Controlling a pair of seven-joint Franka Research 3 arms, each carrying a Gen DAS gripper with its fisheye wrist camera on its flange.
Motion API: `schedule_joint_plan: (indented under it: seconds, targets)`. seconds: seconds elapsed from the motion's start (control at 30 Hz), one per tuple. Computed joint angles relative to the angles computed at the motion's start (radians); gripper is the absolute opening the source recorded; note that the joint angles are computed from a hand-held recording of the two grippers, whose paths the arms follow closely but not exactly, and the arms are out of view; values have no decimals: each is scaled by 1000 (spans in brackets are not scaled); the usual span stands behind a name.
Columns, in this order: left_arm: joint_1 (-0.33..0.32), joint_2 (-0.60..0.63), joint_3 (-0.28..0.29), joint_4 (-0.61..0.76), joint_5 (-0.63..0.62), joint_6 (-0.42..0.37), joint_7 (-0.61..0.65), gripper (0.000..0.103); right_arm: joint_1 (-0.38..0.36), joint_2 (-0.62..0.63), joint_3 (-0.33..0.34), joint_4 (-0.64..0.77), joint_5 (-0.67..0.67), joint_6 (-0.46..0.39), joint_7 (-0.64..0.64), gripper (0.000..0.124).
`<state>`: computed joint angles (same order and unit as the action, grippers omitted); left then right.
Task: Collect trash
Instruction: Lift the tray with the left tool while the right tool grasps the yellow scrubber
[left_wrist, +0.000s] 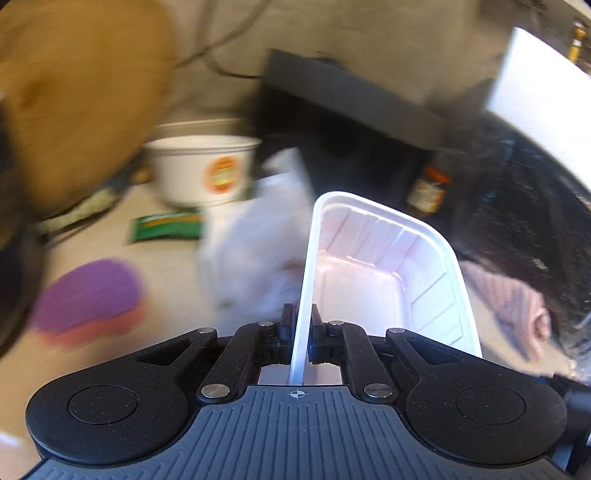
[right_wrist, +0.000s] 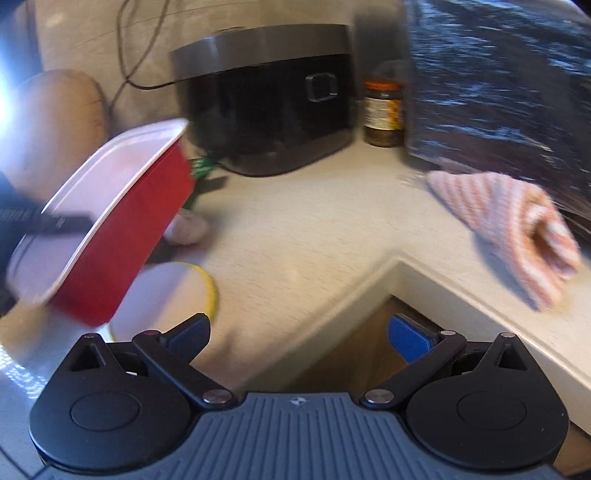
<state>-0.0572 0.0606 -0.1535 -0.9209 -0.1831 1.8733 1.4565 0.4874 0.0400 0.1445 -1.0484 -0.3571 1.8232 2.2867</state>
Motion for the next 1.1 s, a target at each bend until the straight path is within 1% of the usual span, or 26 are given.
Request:
schedule_joint_plan:
  seconds: [0.1, 0.17, 0.2, 0.23, 0.3, 0.37, 0.4, 0.47, 0.53, 0.6, 0.67, 0.77, 0.8, 0.97, 1.0, 1.1]
  targets:
    - [9, -68, 16, -85, 77, -31, -17, 10, -24, 33, -14, 18, 140, 80, -28, 103]
    - [15, -103, 27, -129, 83, -59, -12, 10, -37, 54, -20, 19, 241, 144, -44, 103]
    - [11, -104, 26, -129, 93, -76, -16, 10, -44, 66, -23, 23, 288, 165, -51, 103]
    - [7, -109, 22, -134, 114, -95, -19, 10, -47, 84, -26, 36, 322, 173, -53, 103]
    - [-7, -118, 10, -150, 164, -110, -29, 10, -46, 129, -33, 87, 357, 161, -40, 100]
    - [-12, -130, 12, -169, 174, -118, -22, 10, -46, 161, -41, 123, 392, 160, -32, 85]
    - [-15, -132, 12, -174, 170, -122, -12, 10, -46, 183, -44, 153, 406, 148, -27, 82]
    - [-23, -141, 10, -195, 166, -123, -5, 10, -43, 205, -50, 177, 428, 153, -24, 74]
    - [-25, -154, 17, -218, 145, -124, 6, 9, -39, 220, -54, 196, 442, 153, -15, 71]
    - [-26, -159, 23, -231, 123, -125, 14, 9, -61, 196, -46, 146, 527, 194, -11, 64]
    - [-28, -162, 25, -243, 109, -119, 22, 10, -85, 138, -38, 42, 622, 265, -17, 57]
    - [-28, -164, 29, -248, 90, -112, 25, 11, -113, 65, -26, -85, 771, 375, -58, 55]
    - [-27, -163, 29, -248, 89, -111, 24, 11, -119, 49, -25, -117, 815, 399, -62, 53]
    - [-22, -174, 38, -266, 67, -103, 29, 11, -128, 33, -25, -199, 938, 473, -28, 52]
    - [-22, -176, 38, -268, 68, -103, 28, 11, -128, 36, -25, -203, 946, 479, -18, 51]
    - [-17, -182, 38, -268, 88, -98, 24, 10, -126, 64, -21, -178, 952, 470, -16, 43]
